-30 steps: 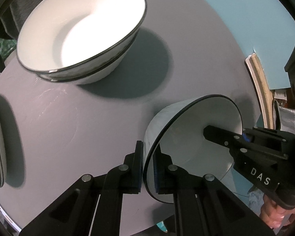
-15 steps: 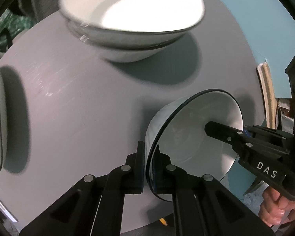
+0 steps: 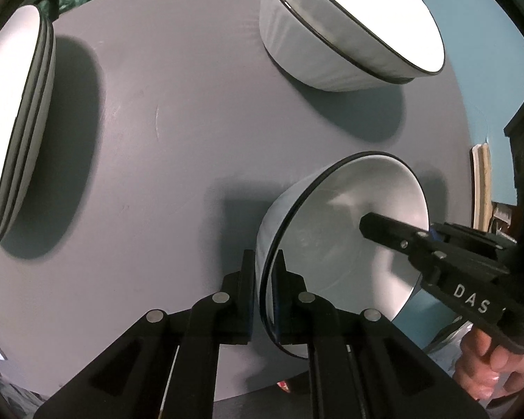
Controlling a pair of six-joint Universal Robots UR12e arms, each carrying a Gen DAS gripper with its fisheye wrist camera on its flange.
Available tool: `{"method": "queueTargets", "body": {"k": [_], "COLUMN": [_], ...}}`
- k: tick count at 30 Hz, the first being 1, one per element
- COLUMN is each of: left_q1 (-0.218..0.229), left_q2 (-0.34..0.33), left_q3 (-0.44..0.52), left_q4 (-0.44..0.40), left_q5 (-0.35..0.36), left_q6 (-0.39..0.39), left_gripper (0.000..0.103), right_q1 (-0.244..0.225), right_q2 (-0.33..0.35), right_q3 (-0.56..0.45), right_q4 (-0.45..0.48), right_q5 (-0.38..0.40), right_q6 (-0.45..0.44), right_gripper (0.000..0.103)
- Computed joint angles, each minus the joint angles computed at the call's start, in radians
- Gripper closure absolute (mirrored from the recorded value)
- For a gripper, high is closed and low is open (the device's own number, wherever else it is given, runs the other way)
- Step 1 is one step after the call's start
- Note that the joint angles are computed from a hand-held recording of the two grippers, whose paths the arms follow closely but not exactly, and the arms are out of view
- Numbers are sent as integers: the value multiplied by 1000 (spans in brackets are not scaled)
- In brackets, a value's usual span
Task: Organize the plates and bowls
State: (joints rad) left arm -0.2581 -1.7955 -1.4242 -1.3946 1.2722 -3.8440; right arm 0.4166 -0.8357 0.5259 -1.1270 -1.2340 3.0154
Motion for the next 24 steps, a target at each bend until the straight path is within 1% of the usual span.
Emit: {"method": "queueTargets", "body": {"k": [1, 3, 7, 9, 10, 14, 15, 17, 20, 24], "left_q1": [-1, -4, -8, 5, 5, 10, 6, 6, 17, 19], "left_q2": [-2, -9, -11, -4, -6, -15, -27, -22, -21, -19], "left_q3": [4, 8, 4, -8, -6, 15, 27, 17, 17, 34], "left_q4": [0, -4, 6, 10, 7, -43, -43, -30, -42, -55], "left_q5": [0, -5, -10, -20, -20, -22, -23, -31, -61, -56], "left_q6": [0, 3, 5, 23, 26, 60, 53, 54, 51, 53], "left_gripper": [95, 94, 94, 94, 94, 94, 94, 94, 94, 94], "right_q1": [-1, -3, -7, -10, -11, -4, -2, 8, 7, 6], "right_q2": [7, 1, -24, -34, -34, -49, -46, -41, -31, -25], "right_q3": [-18, -7, 40, 57, 57, 73, 63, 54, 29, 3], "right_q4": [14, 15, 4, -10, -15, -41, -33, -29, 0, 24], "right_q5": [-3, -2, 15, 19, 19, -18, -27, -33, -16, -3], "right_q6": [-1, 3, 9, 9, 8, -5, -13, -7, 9, 11], "right_gripper": [93, 93, 93, 93, 93, 94, 94, 94, 94, 94]}}
